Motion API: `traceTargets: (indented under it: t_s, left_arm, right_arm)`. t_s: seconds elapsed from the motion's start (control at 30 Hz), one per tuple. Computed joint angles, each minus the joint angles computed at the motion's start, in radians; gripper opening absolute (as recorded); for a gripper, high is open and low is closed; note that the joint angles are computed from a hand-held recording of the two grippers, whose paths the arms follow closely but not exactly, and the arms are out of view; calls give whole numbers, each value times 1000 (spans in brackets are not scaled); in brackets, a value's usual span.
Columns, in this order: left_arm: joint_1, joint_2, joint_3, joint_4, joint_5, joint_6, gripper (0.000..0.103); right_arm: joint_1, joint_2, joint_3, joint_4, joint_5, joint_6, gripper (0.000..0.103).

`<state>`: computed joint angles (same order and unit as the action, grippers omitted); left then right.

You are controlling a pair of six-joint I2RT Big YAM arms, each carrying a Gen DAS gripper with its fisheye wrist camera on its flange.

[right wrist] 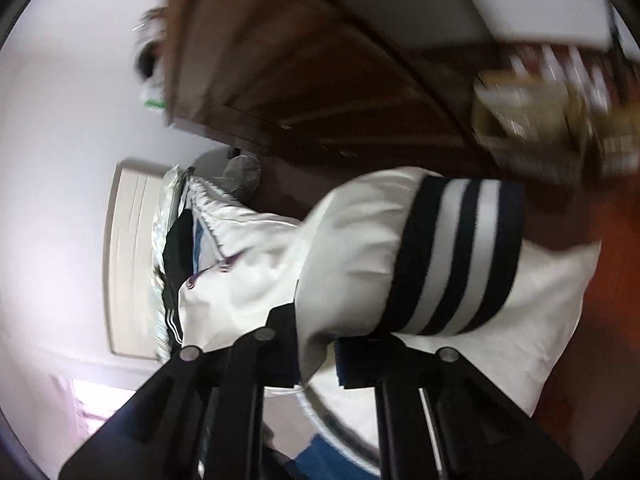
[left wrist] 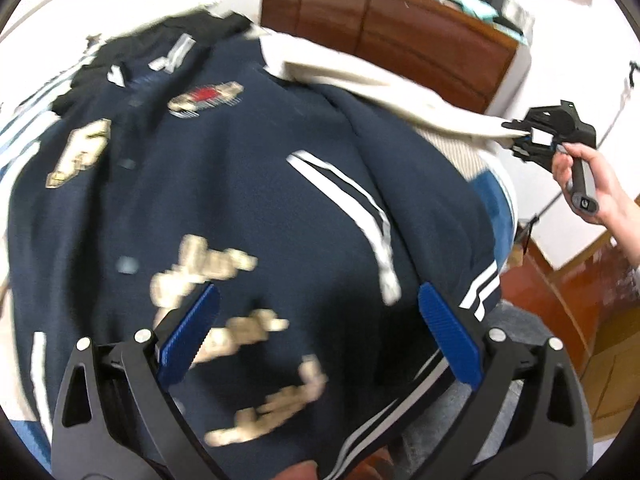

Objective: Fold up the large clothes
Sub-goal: 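Grasp the cream sleeve cuff with the right gripper and lift it, then carry the sleeve across the jacket front with the right gripper and release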

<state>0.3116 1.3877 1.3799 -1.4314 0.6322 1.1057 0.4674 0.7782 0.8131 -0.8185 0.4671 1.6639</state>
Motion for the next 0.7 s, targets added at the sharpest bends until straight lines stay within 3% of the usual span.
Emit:
traceTargets:
  t_s: [0.13, 0.37, 0.5, 0.6, 0.7]
  left_arm:
    - [74, 80, 116, -23, 33, -3, 97]
    - [184, 227, 245, -41, -15, 17, 97]
    - [225, 306, 294, -86, -23, 16, 97]
    - [234, 386, 343, -189, -49, 9, 97]
    - [237, 381, 312, -146, -42, 15, 97]
  right_arm:
    - [7, 114, 215, -116, 27, -222, 11]
    - [69, 347, 603, -192, 74, -556, 10]
    - [108, 494, 831, -228, 70, -705, 10]
    - [133, 644, 1042, -269, 39, -814, 10]
    - [155, 811, 1270, -344, 12, -879, 10]
